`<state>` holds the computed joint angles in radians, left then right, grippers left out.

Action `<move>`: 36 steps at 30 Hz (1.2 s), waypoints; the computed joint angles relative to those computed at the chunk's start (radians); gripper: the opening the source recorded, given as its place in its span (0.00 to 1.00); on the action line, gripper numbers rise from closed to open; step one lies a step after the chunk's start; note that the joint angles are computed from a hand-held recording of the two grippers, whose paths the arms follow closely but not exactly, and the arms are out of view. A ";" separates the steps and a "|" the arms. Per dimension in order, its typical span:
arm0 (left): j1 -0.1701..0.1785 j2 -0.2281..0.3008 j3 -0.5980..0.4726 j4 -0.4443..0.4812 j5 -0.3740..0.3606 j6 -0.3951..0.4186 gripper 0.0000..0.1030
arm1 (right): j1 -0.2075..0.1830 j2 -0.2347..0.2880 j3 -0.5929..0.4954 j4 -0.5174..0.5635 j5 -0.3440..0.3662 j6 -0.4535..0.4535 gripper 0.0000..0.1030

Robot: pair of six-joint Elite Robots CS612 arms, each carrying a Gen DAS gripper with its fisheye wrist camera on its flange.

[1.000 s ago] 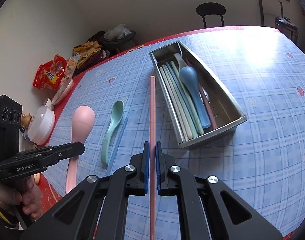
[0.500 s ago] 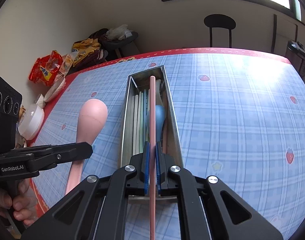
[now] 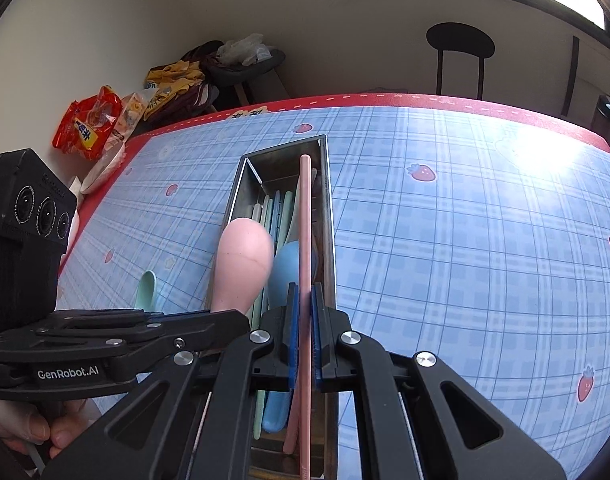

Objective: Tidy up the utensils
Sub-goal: 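Lower the pink spoon into the steel tray while the right tool inserts the pink chopstick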

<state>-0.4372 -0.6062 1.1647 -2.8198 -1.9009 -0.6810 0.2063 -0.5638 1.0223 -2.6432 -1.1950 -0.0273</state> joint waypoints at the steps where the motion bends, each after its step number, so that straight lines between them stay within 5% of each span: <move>1: 0.001 0.004 -0.007 0.006 -0.003 0.004 0.10 | 0.000 0.005 -0.009 0.004 0.001 0.002 0.06; 16: 0.006 0.039 -0.057 0.039 -0.028 0.012 0.10 | 0.002 0.059 -0.102 0.029 -0.001 0.040 0.06; 36: -0.001 0.060 -0.101 0.100 -0.022 0.035 0.11 | 0.003 0.049 -0.081 0.032 -0.010 0.045 0.06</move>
